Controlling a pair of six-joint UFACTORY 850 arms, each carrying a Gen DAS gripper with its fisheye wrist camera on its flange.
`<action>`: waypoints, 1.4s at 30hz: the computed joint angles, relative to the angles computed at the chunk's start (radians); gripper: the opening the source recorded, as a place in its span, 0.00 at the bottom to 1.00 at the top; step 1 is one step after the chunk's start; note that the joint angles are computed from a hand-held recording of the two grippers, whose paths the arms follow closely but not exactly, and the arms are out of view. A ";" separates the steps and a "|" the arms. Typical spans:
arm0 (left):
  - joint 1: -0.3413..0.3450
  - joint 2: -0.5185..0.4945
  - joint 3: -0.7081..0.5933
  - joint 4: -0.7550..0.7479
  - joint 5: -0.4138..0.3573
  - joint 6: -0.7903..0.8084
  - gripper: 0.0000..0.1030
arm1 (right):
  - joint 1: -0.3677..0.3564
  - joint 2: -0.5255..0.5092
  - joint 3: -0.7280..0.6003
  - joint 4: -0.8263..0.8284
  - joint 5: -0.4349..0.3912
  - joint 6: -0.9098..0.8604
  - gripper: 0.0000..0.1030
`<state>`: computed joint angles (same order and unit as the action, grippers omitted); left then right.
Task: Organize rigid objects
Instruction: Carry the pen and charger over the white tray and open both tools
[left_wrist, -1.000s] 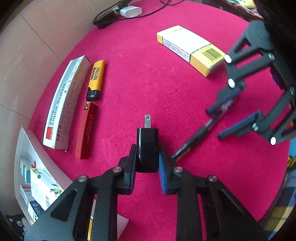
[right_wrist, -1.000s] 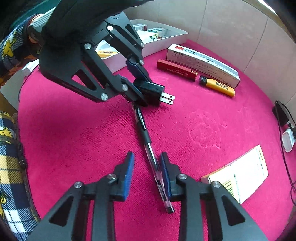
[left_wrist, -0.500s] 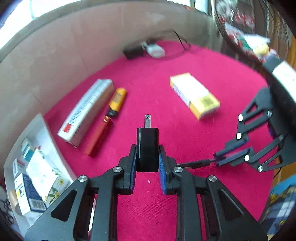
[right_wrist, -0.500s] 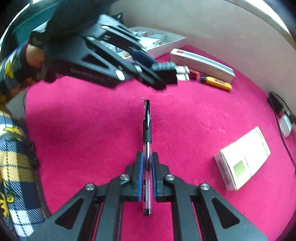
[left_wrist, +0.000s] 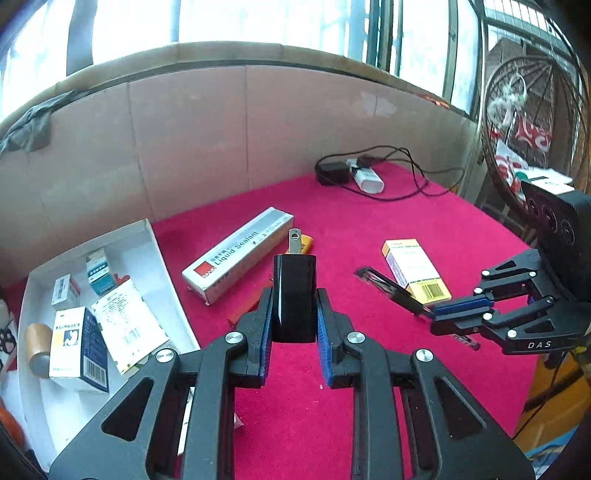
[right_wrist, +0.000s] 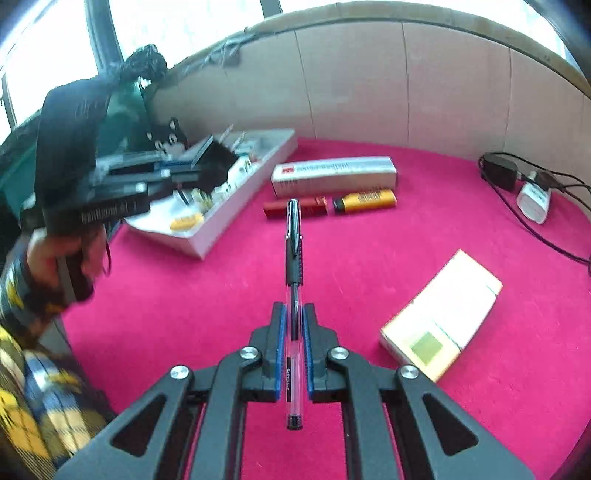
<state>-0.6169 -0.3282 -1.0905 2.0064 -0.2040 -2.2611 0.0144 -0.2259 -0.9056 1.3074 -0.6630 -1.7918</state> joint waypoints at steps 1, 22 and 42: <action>0.005 0.004 0.004 0.009 0.011 -0.008 0.20 | 0.013 0.004 -0.005 0.013 0.005 -0.003 0.06; 0.083 0.158 0.161 0.019 -0.161 -0.159 0.20 | 0.253 -0.072 -0.189 0.122 0.066 -0.002 0.06; 0.370 0.137 0.142 -0.409 -0.081 0.110 0.20 | 0.440 -0.298 -0.470 0.020 0.159 0.358 0.06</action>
